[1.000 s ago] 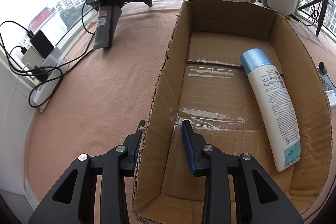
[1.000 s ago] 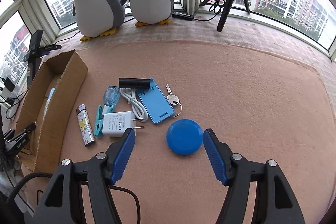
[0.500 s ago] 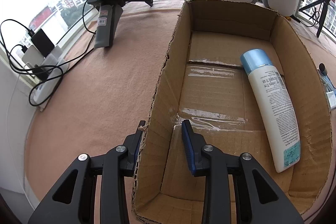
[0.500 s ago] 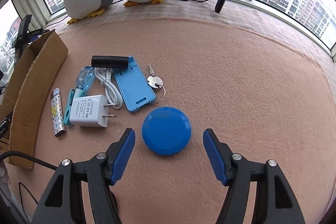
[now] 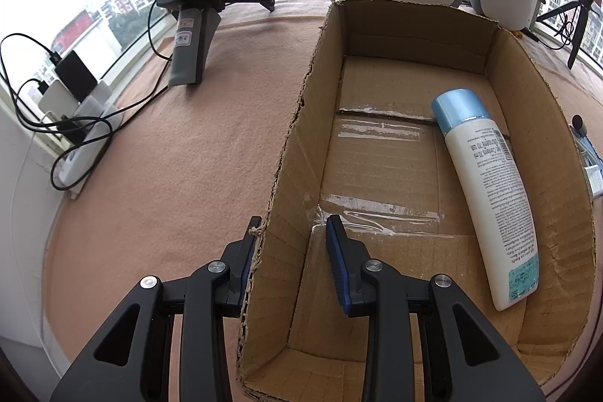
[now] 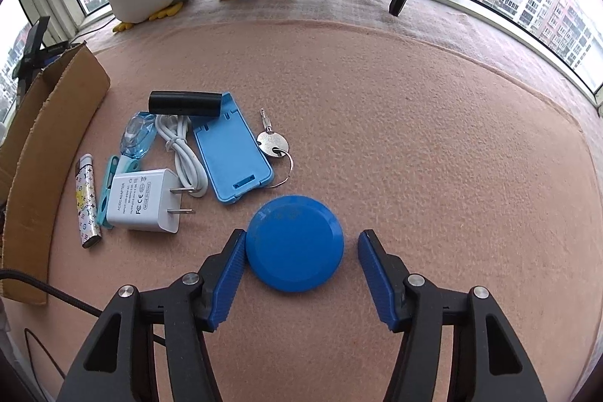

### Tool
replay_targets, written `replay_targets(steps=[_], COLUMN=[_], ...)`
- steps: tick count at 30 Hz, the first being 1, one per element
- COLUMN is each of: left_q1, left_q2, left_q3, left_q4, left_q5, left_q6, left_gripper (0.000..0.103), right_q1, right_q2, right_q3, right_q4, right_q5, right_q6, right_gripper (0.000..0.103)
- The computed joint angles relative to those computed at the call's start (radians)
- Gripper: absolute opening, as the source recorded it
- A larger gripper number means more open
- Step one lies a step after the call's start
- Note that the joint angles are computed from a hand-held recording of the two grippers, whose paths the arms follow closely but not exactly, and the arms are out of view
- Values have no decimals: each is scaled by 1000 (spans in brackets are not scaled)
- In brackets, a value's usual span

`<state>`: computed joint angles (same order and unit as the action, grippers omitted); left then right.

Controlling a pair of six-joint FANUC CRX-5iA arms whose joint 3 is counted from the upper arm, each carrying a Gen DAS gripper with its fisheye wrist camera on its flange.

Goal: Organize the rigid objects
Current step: 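Open the right gripper, move to the round blue lid and grasp it, then carry the blue lid with the right gripper into the box and release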

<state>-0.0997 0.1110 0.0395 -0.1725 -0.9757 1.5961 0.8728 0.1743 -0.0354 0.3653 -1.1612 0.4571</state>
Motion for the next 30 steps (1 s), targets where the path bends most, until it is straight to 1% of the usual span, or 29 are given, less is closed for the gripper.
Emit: replay_targets(steps=[1, 2, 10, 16, 23, 30], left_q1=[0, 0, 2, 2, 5, 10], left_q2=[0, 0, 0, 0, -1, -2], left_q3=[0, 0, -1, -2, -5, -9], left_q4=[0, 0, 5, 7, 14, 26], left_q5=[0, 0, 1, 2, 5, 10], left_q6=[1, 0, -1, 0, -4, -4], left_gripper=[31, 31, 31, 31, 31, 31], right_q1=[0, 0, 4, 34, 65, 91], right_q2=[0, 0, -5, -20, 16, 98], right_q3=[2, 4, 2, 16, 114, 259], right_q4=[-2, -4, 3, 49, 83, 78], right_q5=[0, -1, -2, 0, 26, 60], right_q6=[3, 6, -6, -23, 27, 122], right_gripper=[47, 46, 46, 46, 46, 46])
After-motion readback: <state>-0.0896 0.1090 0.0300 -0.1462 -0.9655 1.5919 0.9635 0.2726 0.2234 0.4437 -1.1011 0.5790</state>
